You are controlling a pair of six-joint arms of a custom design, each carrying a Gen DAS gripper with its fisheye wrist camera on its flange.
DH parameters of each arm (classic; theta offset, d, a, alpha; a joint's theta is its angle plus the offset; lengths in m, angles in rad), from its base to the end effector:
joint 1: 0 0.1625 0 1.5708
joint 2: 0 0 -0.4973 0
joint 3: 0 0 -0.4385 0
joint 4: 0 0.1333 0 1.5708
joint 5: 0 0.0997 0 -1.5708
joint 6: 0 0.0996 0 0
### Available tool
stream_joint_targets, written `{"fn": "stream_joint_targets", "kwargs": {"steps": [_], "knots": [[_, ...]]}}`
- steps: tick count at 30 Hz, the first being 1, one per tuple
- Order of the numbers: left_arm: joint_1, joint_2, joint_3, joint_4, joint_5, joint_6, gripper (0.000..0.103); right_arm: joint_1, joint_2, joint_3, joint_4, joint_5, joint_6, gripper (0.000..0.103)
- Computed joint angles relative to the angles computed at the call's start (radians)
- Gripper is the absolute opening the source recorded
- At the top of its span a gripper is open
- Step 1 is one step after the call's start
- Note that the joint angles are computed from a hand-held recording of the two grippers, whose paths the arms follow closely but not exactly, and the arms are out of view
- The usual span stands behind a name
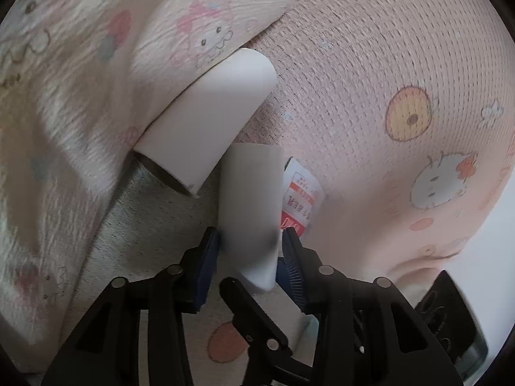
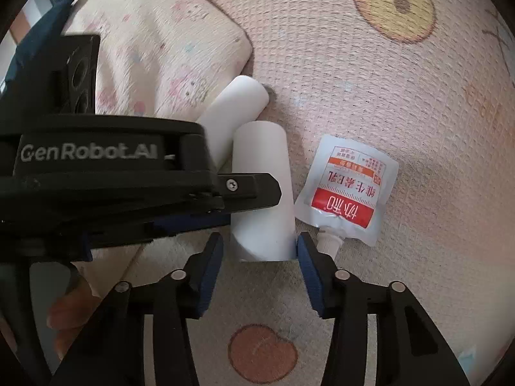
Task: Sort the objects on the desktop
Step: 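Lift the held tube and carry it toward the cardboard box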
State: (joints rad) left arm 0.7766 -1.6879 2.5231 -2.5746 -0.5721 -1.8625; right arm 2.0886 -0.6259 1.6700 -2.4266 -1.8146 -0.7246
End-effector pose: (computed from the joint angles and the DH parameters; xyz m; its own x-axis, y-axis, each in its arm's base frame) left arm -0.0929 -0.3955 0.2948 -0.5354 -0.7444 0.3991 -0.6620 0.0765 -0.7456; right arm 0.4430 -0.5570 -0.0388 -0.2923 -0.9548 0.0535 -0.9082 0.2947 0.2973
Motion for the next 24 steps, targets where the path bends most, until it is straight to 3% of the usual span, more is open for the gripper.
{"fn": "stream_joint_targets", "kwargs": {"steps": [2,13,17,24], "knots": [[0.004,0.011,-0.014,0.011,-0.013,0.02,0.042,-0.002,-0.005,0.004,0.004,0.002,-0.001,0.041],[0.044,0.12,-0.042,-0.198,-0.186,0.261,0.041,-0.049,-0.071,0.049,0.005,0.0,0.089,0.041],[0.034,0.147,-0.057,-0.181,-0.2,0.298,0.041,-0.062,-0.101,0.077,0.009,-0.019,0.103,0.039],[0.028,0.241,-0.079,-0.267,-0.238,0.365,0.041,-0.085,-0.148,0.108,0.01,-0.04,0.153,0.037]]}}
